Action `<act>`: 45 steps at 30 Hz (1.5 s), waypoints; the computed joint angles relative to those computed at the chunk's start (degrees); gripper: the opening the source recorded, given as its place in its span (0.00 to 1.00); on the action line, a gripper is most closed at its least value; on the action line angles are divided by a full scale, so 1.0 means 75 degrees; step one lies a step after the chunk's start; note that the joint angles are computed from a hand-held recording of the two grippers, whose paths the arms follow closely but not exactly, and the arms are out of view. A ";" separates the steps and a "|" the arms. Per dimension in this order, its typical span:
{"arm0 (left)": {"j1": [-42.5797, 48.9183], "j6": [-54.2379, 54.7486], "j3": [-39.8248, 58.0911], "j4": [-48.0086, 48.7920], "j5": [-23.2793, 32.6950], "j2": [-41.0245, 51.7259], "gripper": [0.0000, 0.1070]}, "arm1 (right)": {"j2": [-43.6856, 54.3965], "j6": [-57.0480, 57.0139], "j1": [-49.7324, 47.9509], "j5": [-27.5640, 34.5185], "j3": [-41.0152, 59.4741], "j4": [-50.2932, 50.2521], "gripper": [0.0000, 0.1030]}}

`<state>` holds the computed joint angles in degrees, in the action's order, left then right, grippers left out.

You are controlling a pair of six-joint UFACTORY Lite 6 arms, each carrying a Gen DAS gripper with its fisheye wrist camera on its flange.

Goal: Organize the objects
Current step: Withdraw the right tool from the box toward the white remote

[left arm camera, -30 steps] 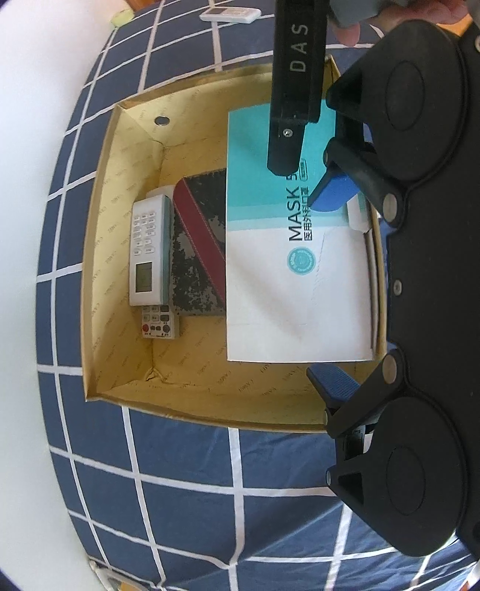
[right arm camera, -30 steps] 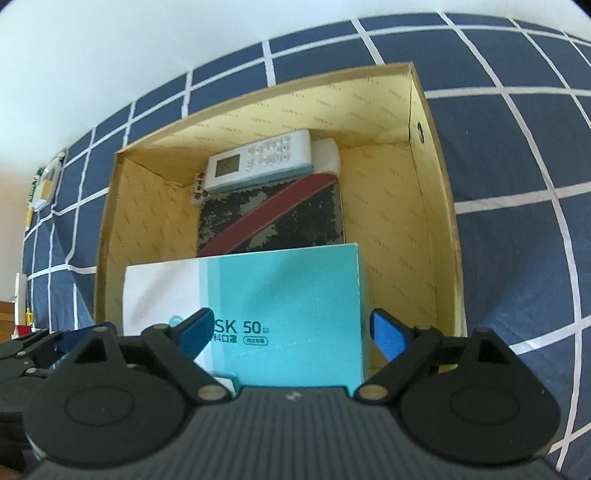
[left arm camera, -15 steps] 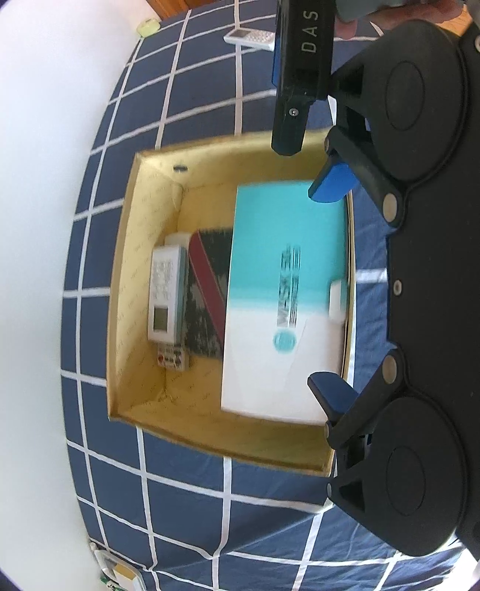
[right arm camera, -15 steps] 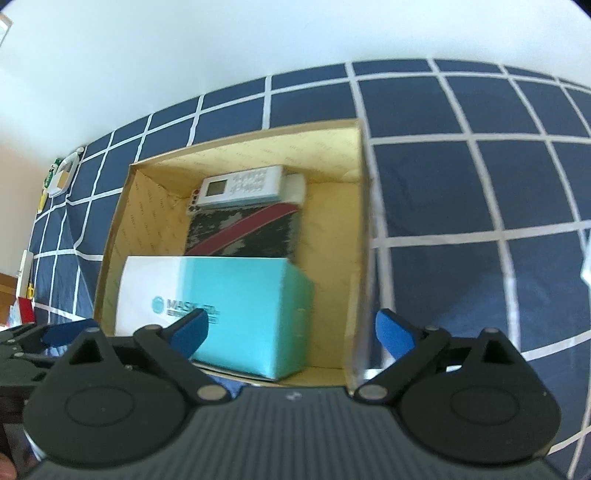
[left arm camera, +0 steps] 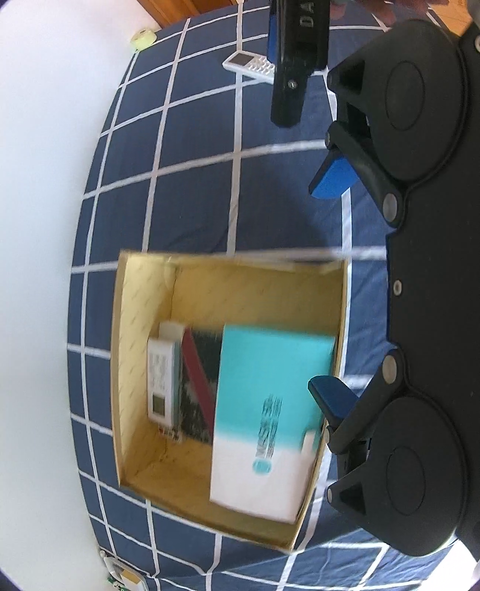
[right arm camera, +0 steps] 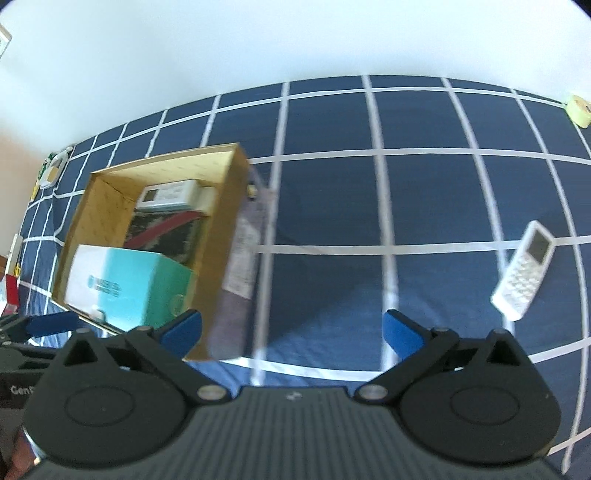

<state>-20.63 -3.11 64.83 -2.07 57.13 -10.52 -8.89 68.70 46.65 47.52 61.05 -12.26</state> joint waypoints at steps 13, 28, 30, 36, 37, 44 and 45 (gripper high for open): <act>-0.4063 -0.5429 -0.0289 0.1749 -0.0298 0.0456 0.96 | -0.4093 -0.5344 -0.3412 0.1065 -0.3038 0.1712 1.00; -0.5499 -0.7401 0.1247 0.2053 -0.0452 0.2514 0.96 | -0.3395 -1.2538 -0.8821 0.1251 -0.3281 0.3380 1.00; -0.5482 -0.7436 0.1558 0.2061 -0.0478 0.2866 0.96 | -0.2830 -1.3384 -0.9221 0.1097 -0.3149 0.3497 1.00; -0.5278 -0.7362 0.2348 0.1942 -0.0538 0.3927 0.96 | -0.1158 -1.4957 -0.9636 0.0312 -0.2720 0.3441 1.00; -0.5229 -0.7310 0.2480 0.1893 -0.0552 0.4115 0.96 | -0.0807 -1.5114 -0.9688 0.0166 -0.2587 0.3406 1.00; -0.4942 -0.7058 0.3616 0.1594 -0.0511 0.5509 0.96 | 0.1393 -1.6059 -0.9982 -0.0498 -0.1607 0.3273 1.00; -0.4909 -0.7001 0.3794 0.1563 -0.0477 0.5693 0.96 | 0.1645 -1.6133 -0.9953 -0.0520 -0.1472 0.3276 1.00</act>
